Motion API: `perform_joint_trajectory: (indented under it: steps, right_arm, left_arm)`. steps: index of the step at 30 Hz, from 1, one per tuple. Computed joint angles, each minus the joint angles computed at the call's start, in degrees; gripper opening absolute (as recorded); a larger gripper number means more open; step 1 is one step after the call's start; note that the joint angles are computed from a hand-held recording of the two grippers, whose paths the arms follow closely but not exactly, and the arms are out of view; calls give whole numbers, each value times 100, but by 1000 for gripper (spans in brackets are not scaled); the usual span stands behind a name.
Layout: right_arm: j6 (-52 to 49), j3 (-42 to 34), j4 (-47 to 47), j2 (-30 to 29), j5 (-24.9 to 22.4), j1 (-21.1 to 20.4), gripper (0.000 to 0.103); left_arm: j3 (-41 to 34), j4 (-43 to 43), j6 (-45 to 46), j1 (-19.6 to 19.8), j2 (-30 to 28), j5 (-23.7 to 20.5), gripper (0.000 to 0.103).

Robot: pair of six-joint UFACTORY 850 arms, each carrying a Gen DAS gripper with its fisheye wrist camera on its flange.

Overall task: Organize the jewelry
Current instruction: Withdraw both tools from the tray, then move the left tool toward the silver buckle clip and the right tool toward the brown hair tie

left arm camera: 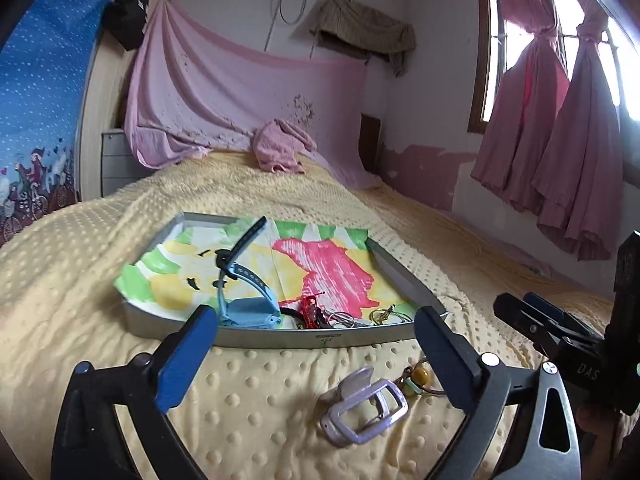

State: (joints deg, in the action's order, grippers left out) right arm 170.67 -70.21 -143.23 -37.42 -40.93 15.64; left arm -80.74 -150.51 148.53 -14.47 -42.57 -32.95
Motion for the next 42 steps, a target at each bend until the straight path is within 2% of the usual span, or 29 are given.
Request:
perform_joint_trajectory:
  steps: [10, 16, 20, 26, 32, 39, 42]
  right_arm:
    - [-268, 775, 147, 454, -645, 286, 101]
    - [-368, 1007, 156, 594, -823, 351, 101]
    - [-597, 1063, 238, 622, -844, 378, 101]
    - [-753, 984, 205, 592, -448, 239, 101]
    - [-799, 646, -20, 360, 389, -3, 101]
    - [-672, 252, -304, 49, 1132, -196, 101]
    - [-518, 48, -516, -114, 1403, -251, 101]
  left_arm:
    - [875, -681, 987, 6, 434, -650, 103]
    - [1187, -886, 1300, 3, 551, -752, 103]
    - [1177, -886, 1328, 1, 528, -616, 103]
    - [1005, -604, 1195, -5, 436, -302, 103]
    - [644, 39, 751, -20, 244, 199, 103]
    - [59, 1314, -476, -47, -92, 954, 103]
    - [-154, 1893, -1139, -44, -235, 1149, 103]
